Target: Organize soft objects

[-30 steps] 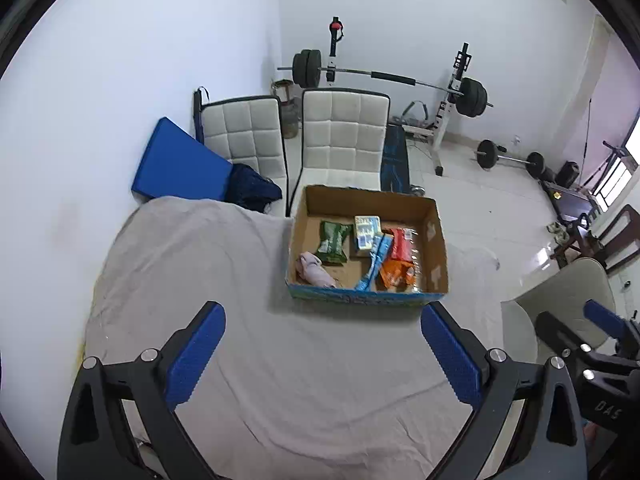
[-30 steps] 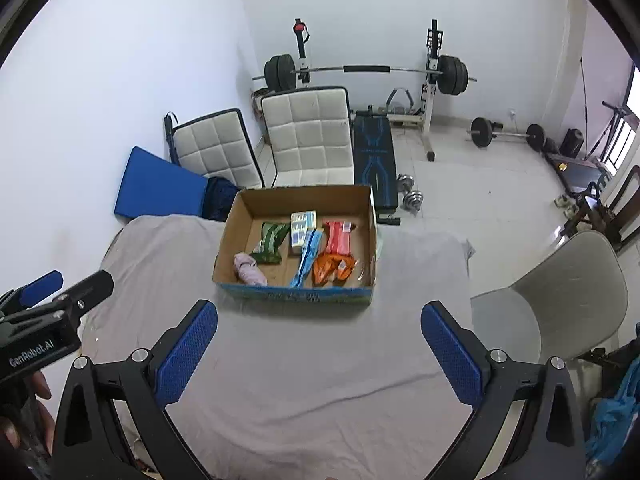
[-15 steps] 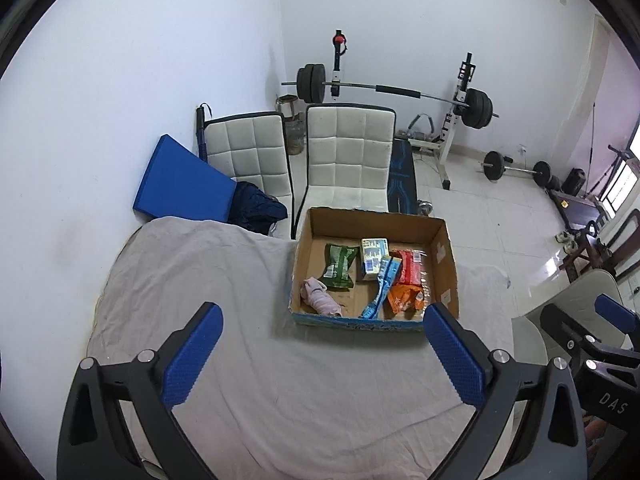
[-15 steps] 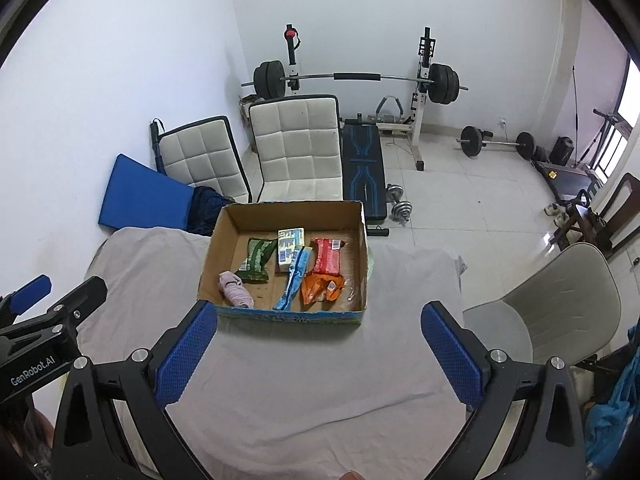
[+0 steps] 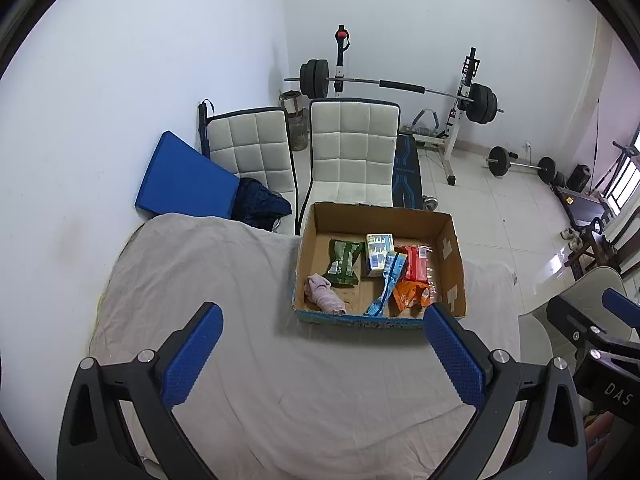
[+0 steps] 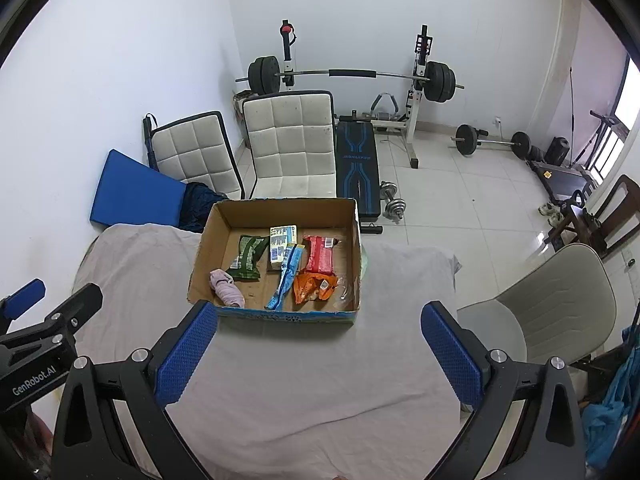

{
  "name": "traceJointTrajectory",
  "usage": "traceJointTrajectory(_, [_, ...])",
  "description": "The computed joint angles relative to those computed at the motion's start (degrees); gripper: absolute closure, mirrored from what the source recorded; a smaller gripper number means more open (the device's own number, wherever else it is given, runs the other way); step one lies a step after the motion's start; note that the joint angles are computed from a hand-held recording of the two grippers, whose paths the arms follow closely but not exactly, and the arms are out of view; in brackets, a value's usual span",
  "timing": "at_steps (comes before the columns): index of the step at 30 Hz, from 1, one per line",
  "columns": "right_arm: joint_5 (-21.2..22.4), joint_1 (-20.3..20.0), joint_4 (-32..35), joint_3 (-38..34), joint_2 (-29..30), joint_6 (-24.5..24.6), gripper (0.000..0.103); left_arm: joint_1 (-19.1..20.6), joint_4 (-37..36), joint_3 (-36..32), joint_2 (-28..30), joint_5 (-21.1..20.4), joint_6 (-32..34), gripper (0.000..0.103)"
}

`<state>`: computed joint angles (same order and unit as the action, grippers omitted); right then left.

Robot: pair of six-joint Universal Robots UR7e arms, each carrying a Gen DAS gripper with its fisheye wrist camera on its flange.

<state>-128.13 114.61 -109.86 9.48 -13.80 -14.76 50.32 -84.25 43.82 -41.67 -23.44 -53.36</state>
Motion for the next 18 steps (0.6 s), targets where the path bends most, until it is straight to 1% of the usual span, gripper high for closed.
traceJointTrajectory(2, [-0.20,-0.04,0.05,-0.01,0.05,0.02,0.000,0.07,0.27,0.02,0.03,0.08,-0.07,0.000])
traceJointTrajectory(8, [-0.49,-0.35,-2.16,6.08,-2.71,0.60,0.000,0.10,0.49,0.47,0.04,-0.26,0.19,0.000])
traceJointTrajectory(13, [-0.81,-0.45,-3.71,9.73,-4.53,0.88,0.000,0.06,0.43,0.80,0.18,-0.52,0.49,0.000])
traceJointTrajectory(18, [-1.01,-0.46,-4.72,11.34,-5.38,0.92,0.000,0.09,-0.59,1.50,-0.08,-1.21,1.02,0.000])
